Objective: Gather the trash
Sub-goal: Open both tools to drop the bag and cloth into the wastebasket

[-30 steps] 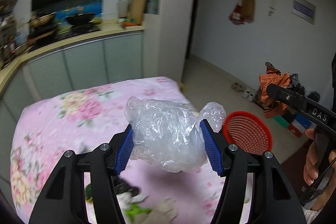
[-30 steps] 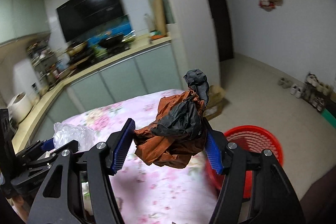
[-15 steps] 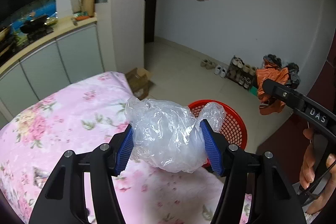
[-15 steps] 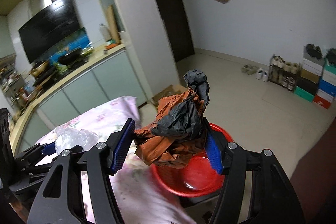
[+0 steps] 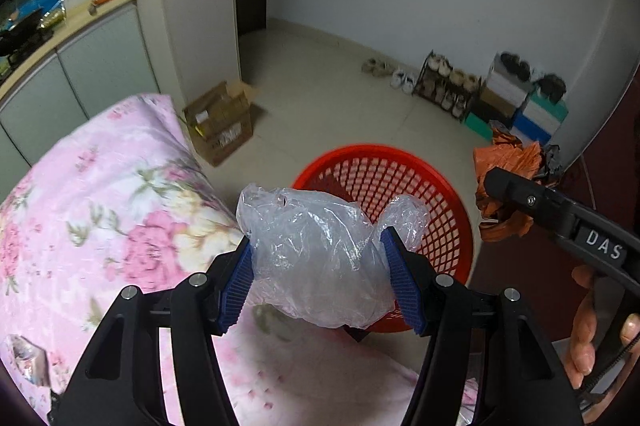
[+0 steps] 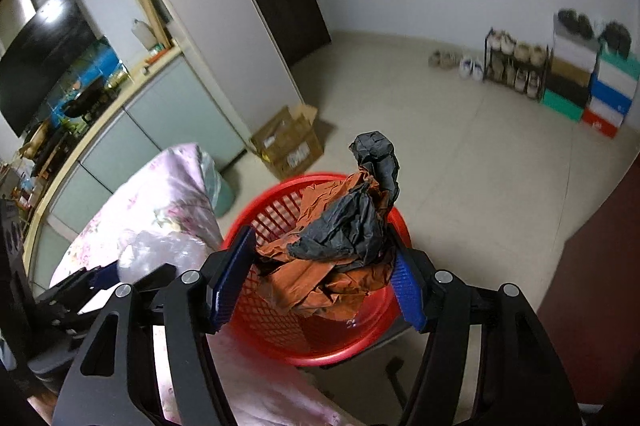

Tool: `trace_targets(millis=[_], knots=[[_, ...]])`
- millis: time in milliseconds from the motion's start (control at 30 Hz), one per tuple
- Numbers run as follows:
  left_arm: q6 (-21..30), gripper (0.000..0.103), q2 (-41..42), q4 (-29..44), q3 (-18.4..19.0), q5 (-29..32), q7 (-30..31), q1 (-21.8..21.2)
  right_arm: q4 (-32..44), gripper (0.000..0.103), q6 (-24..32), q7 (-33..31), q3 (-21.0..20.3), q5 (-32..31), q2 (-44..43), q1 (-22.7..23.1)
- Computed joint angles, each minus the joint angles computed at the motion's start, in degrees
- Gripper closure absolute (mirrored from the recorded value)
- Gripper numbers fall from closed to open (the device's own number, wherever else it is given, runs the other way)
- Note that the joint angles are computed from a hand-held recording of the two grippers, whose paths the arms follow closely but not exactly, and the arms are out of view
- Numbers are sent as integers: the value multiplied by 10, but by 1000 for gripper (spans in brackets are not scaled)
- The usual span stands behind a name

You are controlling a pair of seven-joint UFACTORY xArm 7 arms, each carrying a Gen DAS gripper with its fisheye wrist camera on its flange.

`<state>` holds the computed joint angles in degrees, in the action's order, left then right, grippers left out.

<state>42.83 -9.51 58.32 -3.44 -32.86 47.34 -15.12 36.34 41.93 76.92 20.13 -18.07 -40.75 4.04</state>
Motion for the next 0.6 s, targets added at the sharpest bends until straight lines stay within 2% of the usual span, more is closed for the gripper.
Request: trace_targets(millis=[200,333,467,600], knots=[[-5,41,31,8,-17,21,-20,-6,-3,36,-35,-18,-29,24,35,9],[-4,34,42,17,-22,27,-27,-7,-9,29,-52,-24,-42,41,39,11],[6,26,48,26,-23,20,-28,-6,-16,26,-65,-28,-46,48,33,6],[13,23,53,31,-23,20,-32,-2,-14,26,-64,-34,-45,53,32,3]])
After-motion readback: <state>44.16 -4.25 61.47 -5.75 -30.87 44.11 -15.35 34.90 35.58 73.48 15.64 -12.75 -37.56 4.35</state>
